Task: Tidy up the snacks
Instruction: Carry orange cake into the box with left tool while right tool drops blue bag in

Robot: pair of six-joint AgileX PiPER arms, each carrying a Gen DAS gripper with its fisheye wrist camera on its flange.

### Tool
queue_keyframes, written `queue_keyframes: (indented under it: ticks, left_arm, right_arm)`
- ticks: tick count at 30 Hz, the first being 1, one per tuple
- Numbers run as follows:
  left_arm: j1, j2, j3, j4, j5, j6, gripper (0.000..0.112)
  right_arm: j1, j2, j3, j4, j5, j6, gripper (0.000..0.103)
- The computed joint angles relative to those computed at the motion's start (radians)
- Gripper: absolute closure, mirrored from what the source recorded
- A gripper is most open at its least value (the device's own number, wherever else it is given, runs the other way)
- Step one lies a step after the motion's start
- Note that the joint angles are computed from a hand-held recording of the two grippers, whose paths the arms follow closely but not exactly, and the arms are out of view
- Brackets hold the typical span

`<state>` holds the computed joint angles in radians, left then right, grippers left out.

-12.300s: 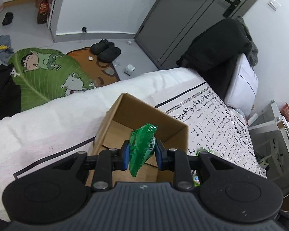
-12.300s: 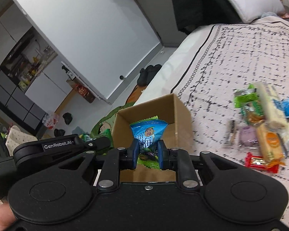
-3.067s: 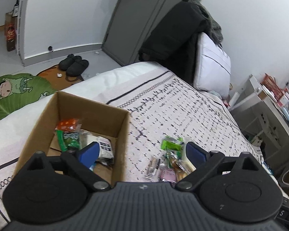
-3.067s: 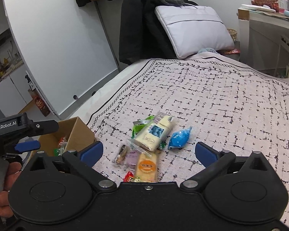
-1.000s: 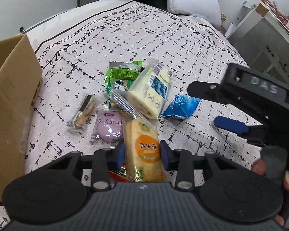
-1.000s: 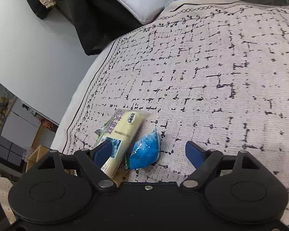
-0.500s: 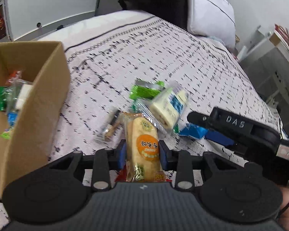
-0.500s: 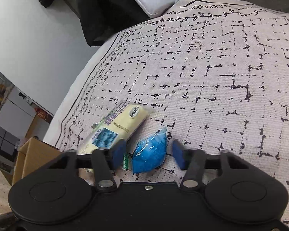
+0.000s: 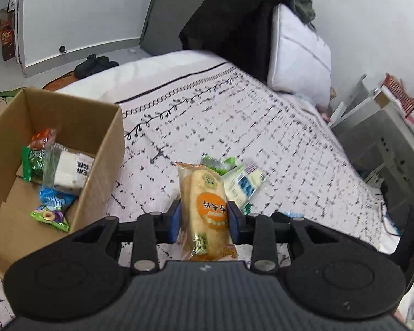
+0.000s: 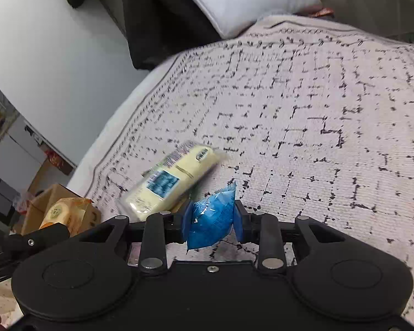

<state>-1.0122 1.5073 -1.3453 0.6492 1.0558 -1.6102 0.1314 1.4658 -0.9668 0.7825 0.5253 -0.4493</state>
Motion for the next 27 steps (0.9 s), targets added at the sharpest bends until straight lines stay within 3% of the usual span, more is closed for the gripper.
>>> queue_keyframes:
  ticks: [11, 27]
  left_arm:
    - [-0.029, -0.128, 0.028, 0.056, 0.043, -0.040, 0.079]
    - [0.018, -0.328, 0.125, 0.048, 0.077, -0.057, 0.079]
  right_arm:
    - [0.109, -0.159, -0.004, -0.171, -0.010, 0.234, 0.073]
    - [0.376, -0.162, -0.140, -0.471, -0.021, 0.612, 0.073]
